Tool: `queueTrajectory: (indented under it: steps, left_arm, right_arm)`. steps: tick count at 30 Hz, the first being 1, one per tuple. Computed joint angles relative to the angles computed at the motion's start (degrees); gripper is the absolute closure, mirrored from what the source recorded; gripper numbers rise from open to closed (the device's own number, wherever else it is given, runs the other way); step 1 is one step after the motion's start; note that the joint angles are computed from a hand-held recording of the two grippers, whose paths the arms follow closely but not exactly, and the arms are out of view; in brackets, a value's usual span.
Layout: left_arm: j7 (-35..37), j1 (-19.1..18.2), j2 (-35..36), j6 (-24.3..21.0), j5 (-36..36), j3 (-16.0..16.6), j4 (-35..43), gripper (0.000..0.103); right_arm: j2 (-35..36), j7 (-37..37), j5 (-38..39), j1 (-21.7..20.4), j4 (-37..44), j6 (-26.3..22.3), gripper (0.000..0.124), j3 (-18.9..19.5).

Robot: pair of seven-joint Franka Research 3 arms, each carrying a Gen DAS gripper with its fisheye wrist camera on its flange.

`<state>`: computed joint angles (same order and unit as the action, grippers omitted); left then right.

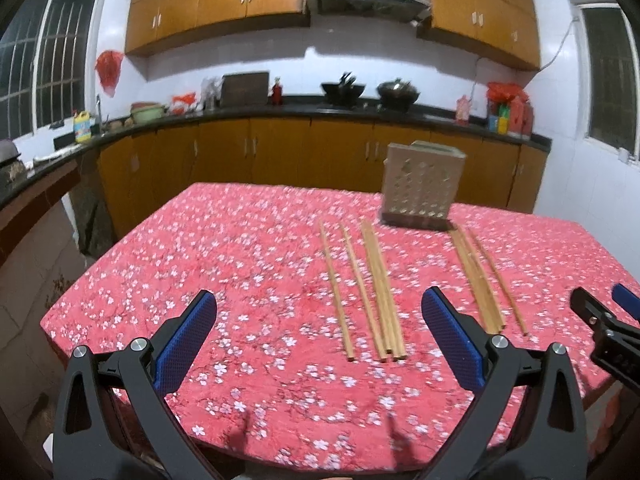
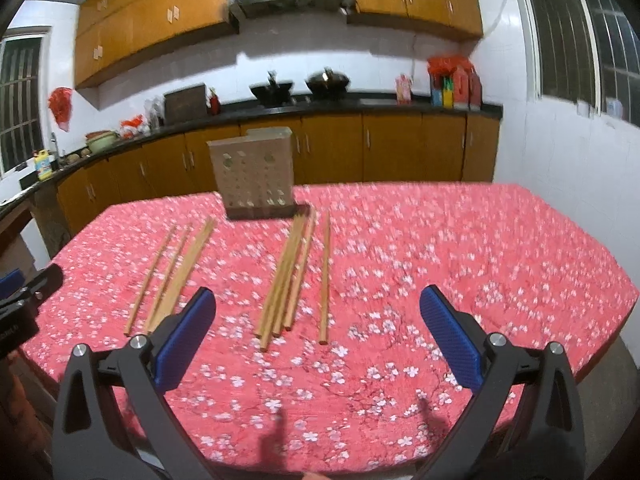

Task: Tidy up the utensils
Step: 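Grasp a wooden chopstick with the right tool and lift it upright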

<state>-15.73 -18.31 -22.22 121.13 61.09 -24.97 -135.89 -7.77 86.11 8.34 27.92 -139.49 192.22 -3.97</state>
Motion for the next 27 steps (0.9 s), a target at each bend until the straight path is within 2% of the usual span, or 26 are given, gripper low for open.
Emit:
queueTrajectory:
  steps: [1,2,5,7,9,10,11,13,15,18,23,27]
  left_arm:
    - [0.30,0.14,0.33,0.12,-0.66,0.48,0.15,0.002]
    - [0.87,0.30,0.41,0.71,-1.67,1.34,-0.01,0.002]
    - [1.66,1.22,0.20,3.85,-3.09,3.16,-1.00,0.002]
    - [2.45,2.04,0.51,6.67,-4.20,4.31,-1.31,0.002]
    - [3.73,3.06,0.73,9.62,-5.28,5.52,-1.90,0.002]
    - [4.76,3.60,1.06,10.52,-6.08,5.99,-1.97,0.002]
    - [5.52,4.17,1.82,10.80,-6.59,6.03,-1.50,0.002]
    - [7.29,5.13,3.09,11.86,-7.45,6.49,-0.99,0.003]
    - [9.32,5.81,4.19,13.40,-8.21,7.09,-0.47,0.019]
    - [12.63,6.54,6.27,16.20,-9.71,8.00,0.58,0.032]
    - [16.28,7.31,9.11,19.59,-11.45,8.62,1.87,0.042]
    - [19.91,7.32,11.34,20.73,-14.35,9.37,3.12,0.054]
  right_arm:
    - [0.75,0.14,0.68,-1.19,1.03,-1.50,0.025,0.93]
    - [1.67,0.41,1.70,-4.06,2.32,-3.39,0.025,3.56]
    - [4.71,1.94,3.48,-7.35,6.55,-9.19,0.025,5.86]
    - [7.23,-0.96,8.17,-7.73,9.59,-12.40,0.025,6.12]
    - [9.63,-2.51,10.57,-9.11,12.64,-15.67,0.037,7.15]
    - [10.94,-2.06,10.05,-9.54,14.42,-17.85,0.048,7.29]
    - [12.27,-1.23,9.07,-9.78,16.22,-20.04,0.058,7.29]
    - [14.38,-1.27,9.30,-10.43,19.06,-23.06,0.070,7.71]
    - [16.20,-1.78,10.10,-10.81,21.47,-24.94,0.077,8.26]
    - [18.05,-0.86,8.02,-10.16,23.92,-25.96,0.080,7.97]
    - [20.92,-0.28,4.97,-9.37,27.55,-28.55,0.086,7.55]
    - [21.15,2.70,-0.53,-7.55,27.13,-27.02,0.088,5.57]
